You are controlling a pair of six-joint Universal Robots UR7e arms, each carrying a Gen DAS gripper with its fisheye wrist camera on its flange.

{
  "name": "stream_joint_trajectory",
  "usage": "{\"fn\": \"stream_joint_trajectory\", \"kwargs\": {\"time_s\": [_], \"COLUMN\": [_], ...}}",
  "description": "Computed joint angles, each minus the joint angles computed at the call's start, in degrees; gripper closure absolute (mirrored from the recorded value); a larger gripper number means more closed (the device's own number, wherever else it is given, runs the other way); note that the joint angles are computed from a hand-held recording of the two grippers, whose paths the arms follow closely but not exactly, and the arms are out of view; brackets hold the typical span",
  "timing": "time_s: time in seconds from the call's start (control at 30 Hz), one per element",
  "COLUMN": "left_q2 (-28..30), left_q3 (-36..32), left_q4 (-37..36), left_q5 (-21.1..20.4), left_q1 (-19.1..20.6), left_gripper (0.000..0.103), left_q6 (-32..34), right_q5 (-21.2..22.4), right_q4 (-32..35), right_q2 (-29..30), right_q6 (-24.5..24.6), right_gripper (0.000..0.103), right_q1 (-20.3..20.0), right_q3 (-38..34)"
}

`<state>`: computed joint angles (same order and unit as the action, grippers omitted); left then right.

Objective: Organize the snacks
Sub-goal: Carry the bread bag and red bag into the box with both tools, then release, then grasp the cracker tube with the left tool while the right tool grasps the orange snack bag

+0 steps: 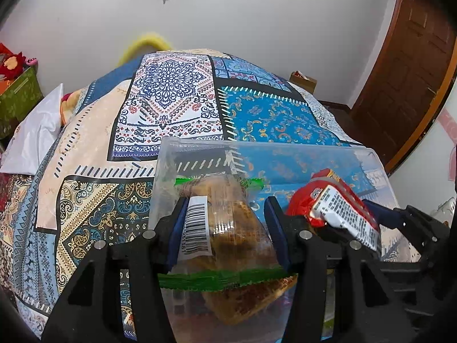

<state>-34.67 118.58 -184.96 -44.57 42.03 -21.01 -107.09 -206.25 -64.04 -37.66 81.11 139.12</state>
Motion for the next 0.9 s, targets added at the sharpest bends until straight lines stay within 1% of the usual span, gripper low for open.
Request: {"fn": "stream_joint_trajectory", "kwargs": {"time_s": [0.07, 0.13, 0.17, 0.23, 0.4, 0.57, 0.7, 0.8, 0.9], "left_q2": [0.0, 0.0, -0.2, -0.7, -3.0, -6.9, -10.4, -13.0, -15.9], "left_q3": [-0.1, 0.0, 0.2, 0.8, 2.9, 6.8, 11.0, 14.2, 17.7], "left_q4": [-0.1, -0.1, -0.1, -0.6, 0.4, 0.6, 1.1, 3.0, 6.5], "left_q5": [0.0, 0.5, 0.8, 1.0, 2.0, 3.3, 4.8, 5.6, 6.0], "left_q1": [0.1, -0.1, -0.4, -1.0, -3.1, -6.4, -9.9, -12.4, -15.1], "left_gripper": [0.049, 0.041, 0.040, 0.040, 0.040, 0.040, 0.035, 0.035, 0.034], "left_q6": [0.0, 0.0, 0.0, 0.6, -0.3, -2.4, -5.1, -7.7, -12.0], "right_q5": [-0.5, -1.5, -1.4, -0.8, -0.1, 0.4, 1.4, 2.5, 3.2], "right_q4": [0.3, -0.1, 0.8, 2.3, 2.6, 0.6, -0.7, -2.3, -3.3], "right_q2": [0.2, 0.8, 0.5, -0.3, -2.4, -6.1, -10.5, -13.6, -16.2], "right_q6": [-0.1, -0.4, -0.4, 0.0, 0.7, 0.1, -0.6, -1.3, -2.0], "right_gripper": [0.033, 0.033, 0.033, 0.033, 0.033, 0.033, 0.032, 0.027, 0.026], "right_q1": [0.0, 0.4, 0.5, 0.5, 1.1, 2.5, 3.4, 3.8, 3.8], "right_q3": [-0.2, -0.4, -0.3, -0.2, 0.9, 3.7, 6.8, 9.5, 12.1]}}
